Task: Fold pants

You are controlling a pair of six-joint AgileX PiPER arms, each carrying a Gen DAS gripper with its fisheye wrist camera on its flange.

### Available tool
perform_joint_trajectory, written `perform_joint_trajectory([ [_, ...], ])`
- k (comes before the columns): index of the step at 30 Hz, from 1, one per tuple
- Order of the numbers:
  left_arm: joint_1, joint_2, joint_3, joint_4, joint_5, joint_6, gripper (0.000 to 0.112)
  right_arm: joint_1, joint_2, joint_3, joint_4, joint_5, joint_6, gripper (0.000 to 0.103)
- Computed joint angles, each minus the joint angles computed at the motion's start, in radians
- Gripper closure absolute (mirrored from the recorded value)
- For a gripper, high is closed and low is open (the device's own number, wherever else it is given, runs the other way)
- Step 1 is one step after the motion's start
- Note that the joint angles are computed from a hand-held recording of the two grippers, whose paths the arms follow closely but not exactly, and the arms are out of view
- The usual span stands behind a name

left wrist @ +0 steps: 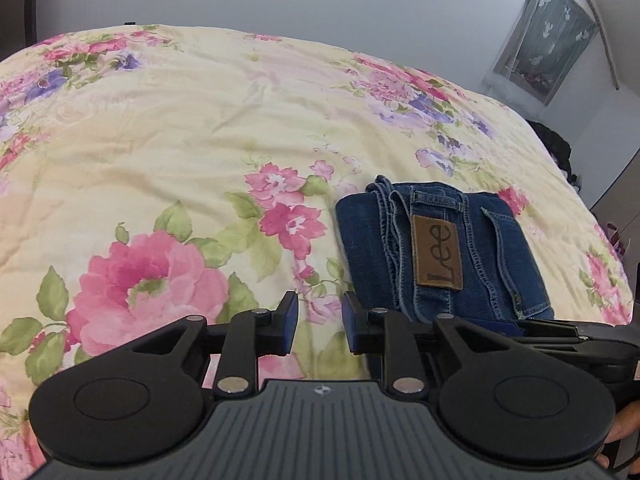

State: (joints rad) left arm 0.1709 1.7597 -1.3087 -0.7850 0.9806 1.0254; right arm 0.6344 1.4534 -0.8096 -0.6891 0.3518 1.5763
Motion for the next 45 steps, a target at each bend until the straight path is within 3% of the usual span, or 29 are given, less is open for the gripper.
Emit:
perform_joint_trajectory([
  [3, -0.019, 0.028, -0.026, -0.023, 0.002, -0.031, 0.083, -0.028, -0.061, -0.034, 0.149, 0.037, -0.215, 0.051],
  [6, -0.058, 0.04, -0.03, -0.001, -0.061, -0.062, 0.083, -0.037, -0.041, -0.132, 0.172, 0.182, -0.343, 0.049],
  [8, -0.071, 0.057, -0.045, 0.013, -0.075, -0.074, 0.083, -0.033, 0.021, -0.221, 0.137, 0.296, -0.385, 0.045],
  [11, -0.069, 0.072, -0.055, 0.006, -0.091, -0.061, 0.083, -0.068, 0.152, -0.372, 0.234, 0.391, -0.517, 0.041],
  [14, -0.048, 0.099, -0.081, -0.006, -0.078, -0.055, 0.083, -0.058, 0.304, -0.547, 0.244, 0.534, -0.502, 0.041],
  [17, -0.025, 0.128, -0.106, -0.01, -0.053, -0.052, 0.083, -0.042, 0.449, -0.702, 0.22, 0.648, -0.457, 0.025],
  [18, -0.017, 0.136, -0.112, -0.014, -0.046, -0.05, 0.083, -0.035, 0.491, -0.748, 0.21, 0.678, -0.448, 0.024],
  [19, -0.009, 0.144, -0.118, -0.018, -0.038, -0.049, 0.083, -0.023, 0.537, -0.798, 0.182, 0.72, -0.438, 0.025],
  [21, 0.008, 0.157, -0.128, -0.028, -0.017, -0.042, 0.083, -0.009, 0.597, -0.861, 0.135, 0.787, -0.423, 0.046],
  [23, 0.023, 0.168, -0.134, -0.039, 0.003, -0.027, 0.083, -0.027, 0.575, -0.828, 0.145, 0.764, -0.399, 0.054],
  [25, 0.035, 0.179, -0.139, -0.054, 0.024, -0.012, 0.083, -0.06, 0.481, -0.712, 0.178, 0.651, -0.395, 0.067],
  [27, 0.042, 0.191, -0.147, -0.064, 0.041, -0.01, 0.083, -0.102, 0.38, -0.605, 0.25, 0.522, -0.416, 0.091],
  [29, 0.048, 0.195, -0.147, -0.075, 0.049, -0.013, 0.083, -0.147, 0.314, -0.55, 0.344, 0.444, -0.489, 0.103],
  [31, 0.054, 0.192, -0.143, -0.088, 0.061, -0.009, 0.083, -0.184, 0.268, -0.512, 0.421, 0.386, -0.526, 0.103],
  [33, 0.059, 0.178, -0.131, -0.099, 0.064, 0.004, 0.083, -0.184, 0.253, -0.522, 0.418, 0.398, -0.535, 0.103],
  [40, 0.07, 0.163, -0.13, -0.118, 0.076, 0.011, 0.083, -0.147, 0.209, -0.614, 0.206, 0.49, -0.412, 0.103],
  [45, 0.061, 0.181, -0.156, -0.114, 0.099, 0.006, 0.083, -0.19, 0.332, -0.745, 0.197, 0.509, -0.45, 0.103],
])
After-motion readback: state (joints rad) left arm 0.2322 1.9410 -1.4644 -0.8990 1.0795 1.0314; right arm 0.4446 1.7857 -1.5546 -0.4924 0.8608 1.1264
